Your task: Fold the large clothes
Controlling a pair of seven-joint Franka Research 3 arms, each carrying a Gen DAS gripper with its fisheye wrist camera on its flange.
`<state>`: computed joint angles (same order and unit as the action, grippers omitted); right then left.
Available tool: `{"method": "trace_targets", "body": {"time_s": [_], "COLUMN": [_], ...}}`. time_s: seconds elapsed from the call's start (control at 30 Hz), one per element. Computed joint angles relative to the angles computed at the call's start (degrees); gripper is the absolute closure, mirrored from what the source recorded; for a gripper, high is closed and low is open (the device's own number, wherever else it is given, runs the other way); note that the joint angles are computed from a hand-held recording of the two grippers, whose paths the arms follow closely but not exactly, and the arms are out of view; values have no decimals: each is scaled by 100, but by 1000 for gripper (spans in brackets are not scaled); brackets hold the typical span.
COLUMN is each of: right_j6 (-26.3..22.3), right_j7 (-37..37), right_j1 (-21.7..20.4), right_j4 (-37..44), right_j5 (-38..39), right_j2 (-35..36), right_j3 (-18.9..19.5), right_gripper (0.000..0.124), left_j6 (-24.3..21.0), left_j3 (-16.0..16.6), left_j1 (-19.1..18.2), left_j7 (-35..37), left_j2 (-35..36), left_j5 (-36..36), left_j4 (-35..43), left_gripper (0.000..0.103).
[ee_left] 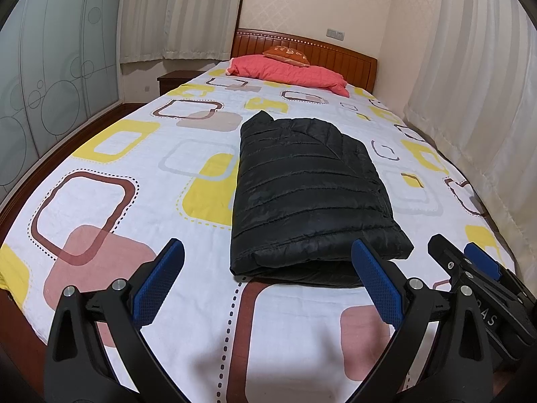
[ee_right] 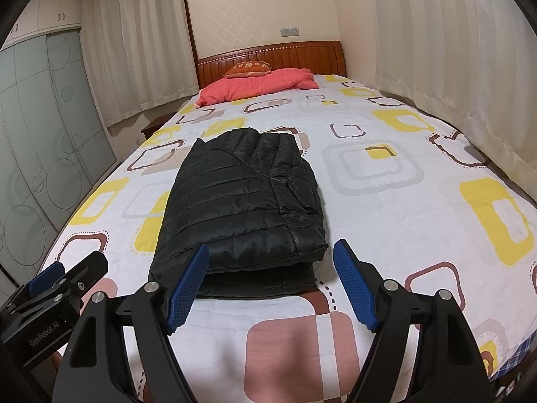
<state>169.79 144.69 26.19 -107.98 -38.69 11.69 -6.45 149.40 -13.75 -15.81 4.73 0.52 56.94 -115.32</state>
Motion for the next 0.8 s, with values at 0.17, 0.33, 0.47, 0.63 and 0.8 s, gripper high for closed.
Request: {"method": "trace_targets", "body": {"time_s": [0.17,0.33,0.47,0.63,0.8], "right_j6": [-16,-16,-11,-2,-10], "right_j7": [-13,-8,-2,-14,-9], "right_j1": [4,5,0,-2,7], "right_j4": [-3,-1,-1,-2,7], "right_j5": [14,12,7,15,21], "right_j2": [-16,-10,-8,-1,10], "right_j3": [9,9,13,12,10], "right_gripper": [49,49,49,48,48], "left_j6": [-14,-212,-297,-436,-387], "left_j3": [0,-26,-29,-15,6], "left_j1": [0,-41,-64,-97,-90], "left_j7": [36,38,62,8,-44], "left_j2": [-6,17,34,86,104], "left_j5": [-1,70,52,67,67], "left_j4": [-5,79,119,190,185], "left_gripper": [4,4,2,2,2]}}
